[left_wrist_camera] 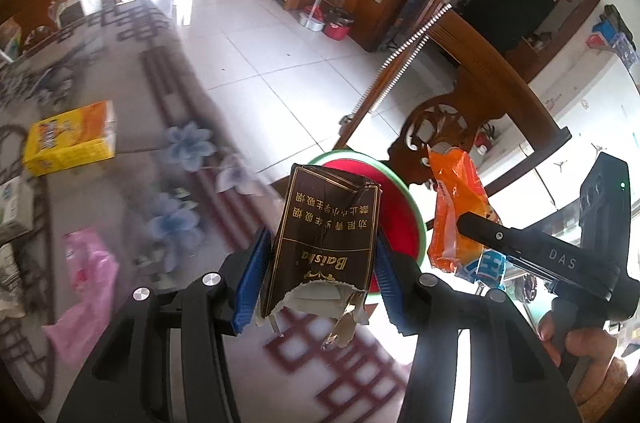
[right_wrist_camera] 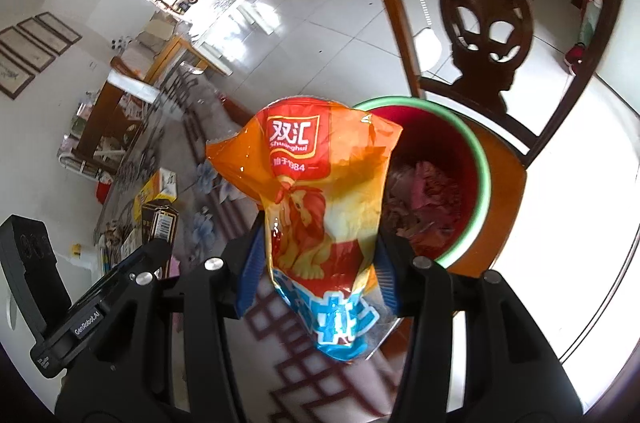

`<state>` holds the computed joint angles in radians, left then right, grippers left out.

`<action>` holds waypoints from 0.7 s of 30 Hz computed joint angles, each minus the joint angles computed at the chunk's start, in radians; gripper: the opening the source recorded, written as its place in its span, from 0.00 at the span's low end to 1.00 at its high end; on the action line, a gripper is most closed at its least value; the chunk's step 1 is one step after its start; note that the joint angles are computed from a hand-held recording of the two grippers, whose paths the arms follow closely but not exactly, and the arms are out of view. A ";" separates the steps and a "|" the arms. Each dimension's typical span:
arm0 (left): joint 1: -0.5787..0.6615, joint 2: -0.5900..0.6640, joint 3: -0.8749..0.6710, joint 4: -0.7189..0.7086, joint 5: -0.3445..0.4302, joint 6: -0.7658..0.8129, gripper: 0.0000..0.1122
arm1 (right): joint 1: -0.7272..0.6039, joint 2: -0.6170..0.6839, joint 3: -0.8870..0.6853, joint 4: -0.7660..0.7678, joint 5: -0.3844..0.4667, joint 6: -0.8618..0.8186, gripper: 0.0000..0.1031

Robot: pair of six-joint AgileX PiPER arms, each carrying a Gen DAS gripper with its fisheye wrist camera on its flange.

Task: Collect trash
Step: 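Open the left tool then the right tool over the red bin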

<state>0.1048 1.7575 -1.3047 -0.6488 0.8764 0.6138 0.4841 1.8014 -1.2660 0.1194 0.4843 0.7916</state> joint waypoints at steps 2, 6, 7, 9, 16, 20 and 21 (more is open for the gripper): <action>-0.031 0.020 -0.025 0.011 -0.003 -0.026 0.43 | -0.026 -0.014 0.028 0.021 -0.009 -0.023 0.46; -0.107 0.071 -0.084 0.038 -0.012 -0.084 0.43 | -0.071 -0.037 0.066 0.060 -0.022 -0.070 0.46; -0.119 0.079 -0.095 0.042 -0.012 -0.092 0.43 | -0.082 -0.038 0.071 0.072 -0.025 -0.087 0.46; -0.154 0.103 -0.128 0.058 -0.012 -0.117 0.43 | -0.104 -0.038 0.077 0.101 -0.030 -0.125 0.46; -0.219 0.150 -0.197 0.077 -0.002 -0.170 0.56 | -0.167 -0.026 0.077 0.237 -0.042 -0.286 0.49; -0.223 0.156 -0.199 0.075 -0.005 -0.181 0.62 | -0.193 -0.016 0.085 0.357 -0.067 -0.387 0.71; -0.221 0.156 -0.200 0.078 -0.004 -0.184 0.62 | -0.196 -0.013 0.083 0.367 -0.068 -0.394 0.71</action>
